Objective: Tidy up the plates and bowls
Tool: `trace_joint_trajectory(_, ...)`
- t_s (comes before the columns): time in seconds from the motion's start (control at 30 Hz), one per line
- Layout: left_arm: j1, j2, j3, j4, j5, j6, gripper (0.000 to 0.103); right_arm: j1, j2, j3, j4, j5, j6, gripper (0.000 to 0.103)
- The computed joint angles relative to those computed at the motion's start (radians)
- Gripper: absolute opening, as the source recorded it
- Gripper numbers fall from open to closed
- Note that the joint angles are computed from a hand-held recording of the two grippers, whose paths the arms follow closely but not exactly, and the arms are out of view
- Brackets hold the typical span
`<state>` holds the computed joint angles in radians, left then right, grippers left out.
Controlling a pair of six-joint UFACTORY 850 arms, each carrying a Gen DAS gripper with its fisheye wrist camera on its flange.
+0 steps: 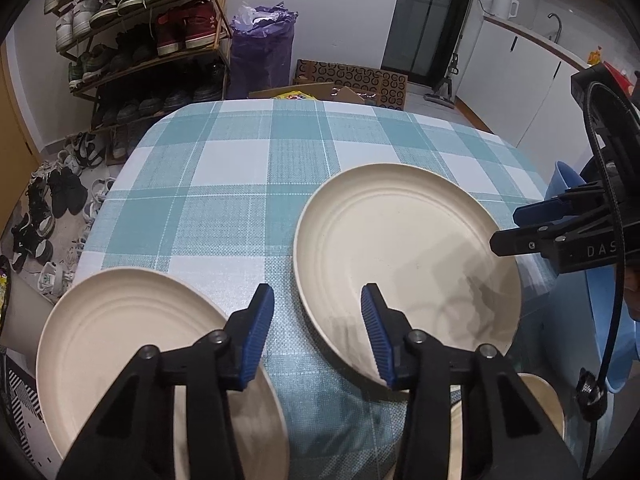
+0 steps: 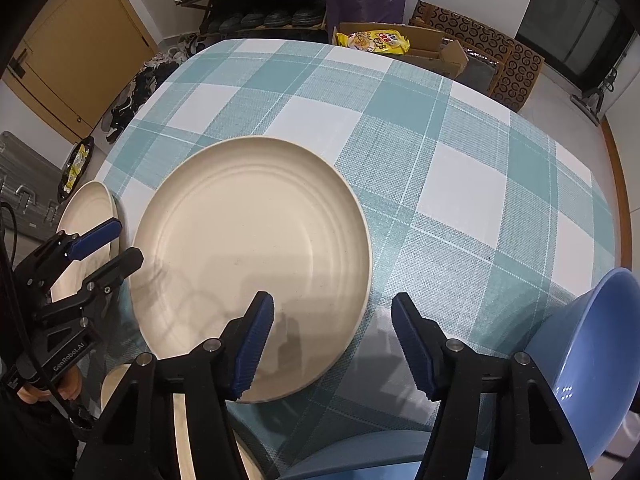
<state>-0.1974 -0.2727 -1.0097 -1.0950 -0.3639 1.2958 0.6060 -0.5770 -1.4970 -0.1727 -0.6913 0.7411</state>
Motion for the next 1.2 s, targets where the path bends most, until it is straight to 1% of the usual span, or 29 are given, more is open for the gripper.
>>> trace_joint_trajectory(0.07,0.003,-0.002,-0.001,-0.012,-0.012,0.014,0.035,0.000,-0.006,-0.005,0.004,-0.008,-0.010,0.059)
trace_joint_trajectory(0.13,0.006,-0.009,-0.005,-0.007,-0.030,0.009,0.034,0.000,-0.010,-0.007,0.009,-0.010,-0.016,0.055)
trace_joint_trajectory(0.2,0.009,-0.011,-0.005,-0.022,-0.044,0.025,0.027,-0.001,-0.015,-0.010,0.014,-0.011,-0.025,0.054)
trace_joint_trajectory(0.23,0.009,-0.011,-0.004,-0.030,-0.044,0.034,0.026,-0.001,-0.017,-0.011,0.016,-0.012,-0.028,0.054)
trace_joint_trajectory(0.43,0.002,-0.020,-0.015,0.038,-0.033,-0.033,0.026,-0.005,-0.029,-0.020,0.029,-0.019,-0.040,0.053)
trace_joint_trajectory(0.53,-0.005,-0.030,-0.024,0.100,-0.030,-0.091,0.026,-0.007,-0.038,-0.028,0.039,-0.027,-0.050,0.053)
trace_joint_trajectory(0.73,-0.013,-0.056,-0.044,0.201,-0.051,-0.203,0.026,-0.016,-0.056,-0.041,0.077,-0.039,-0.068,0.053)
trace_joint_trajectory(0.93,-0.019,-0.057,-0.041,0.204,-0.046,-0.198,0.026,-0.020,-0.068,-0.043,0.099,-0.036,-0.080,0.040)
trace_joint_trajectory(1.0,-0.019,-0.055,-0.038,0.199,-0.041,-0.193,0.025,-0.017,-0.066,-0.041,0.091,-0.033,-0.075,0.033)
trace_joint_trajectory(1.03,-0.019,-0.054,-0.037,0.197,-0.039,-0.193,0.025,-0.015,-0.067,-0.042,0.082,-0.036,-0.068,0.033)
trace_joint_trajectory(1.2,-0.021,-0.049,-0.029,0.186,-0.025,-0.181,0.021,-0.009,-0.059,-0.029,0.047,-0.039,-0.035,0.021)
